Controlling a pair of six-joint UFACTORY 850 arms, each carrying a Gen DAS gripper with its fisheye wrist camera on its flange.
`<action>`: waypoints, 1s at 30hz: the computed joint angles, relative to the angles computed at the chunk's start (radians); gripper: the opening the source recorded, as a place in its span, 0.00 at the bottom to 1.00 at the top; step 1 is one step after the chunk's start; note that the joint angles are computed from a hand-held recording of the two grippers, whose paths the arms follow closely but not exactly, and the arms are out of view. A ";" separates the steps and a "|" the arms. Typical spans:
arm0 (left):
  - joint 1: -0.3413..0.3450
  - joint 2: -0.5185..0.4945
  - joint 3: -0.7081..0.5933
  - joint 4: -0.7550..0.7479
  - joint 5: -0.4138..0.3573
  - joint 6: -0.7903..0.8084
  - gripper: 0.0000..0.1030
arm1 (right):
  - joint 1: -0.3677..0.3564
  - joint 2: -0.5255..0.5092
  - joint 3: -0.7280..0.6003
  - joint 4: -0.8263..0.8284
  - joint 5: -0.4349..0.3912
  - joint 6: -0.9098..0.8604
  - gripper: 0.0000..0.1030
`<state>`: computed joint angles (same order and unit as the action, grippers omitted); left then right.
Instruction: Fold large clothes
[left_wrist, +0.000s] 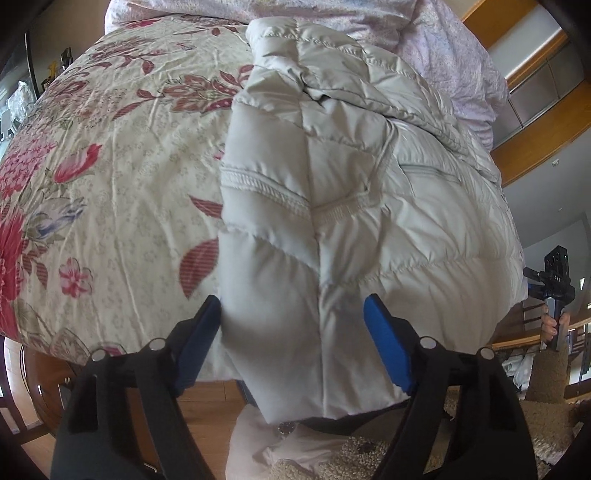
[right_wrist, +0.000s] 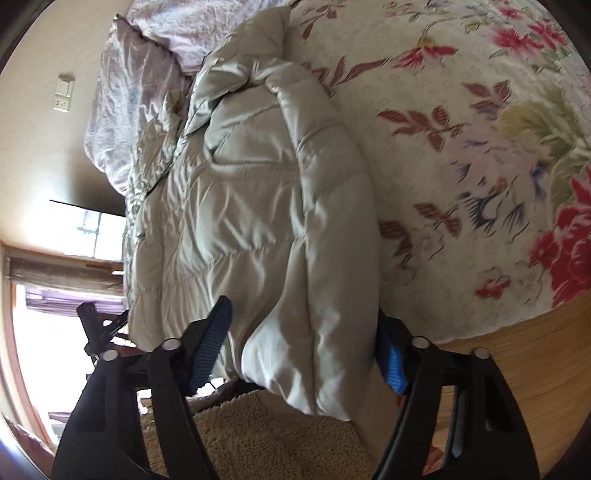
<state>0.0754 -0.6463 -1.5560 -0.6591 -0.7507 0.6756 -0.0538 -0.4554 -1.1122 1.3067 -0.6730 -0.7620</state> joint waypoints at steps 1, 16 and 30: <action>-0.001 0.005 0.007 -0.003 0.000 0.002 0.73 | 0.000 0.001 0.001 0.002 -0.002 -0.008 0.68; 0.043 0.049 0.105 -0.192 -0.057 0.074 0.36 | -0.001 -0.004 0.038 0.169 -0.104 -0.143 0.39; 0.005 0.163 0.110 -0.380 0.151 0.206 0.14 | 0.075 0.111 0.008 0.381 0.217 -0.395 0.19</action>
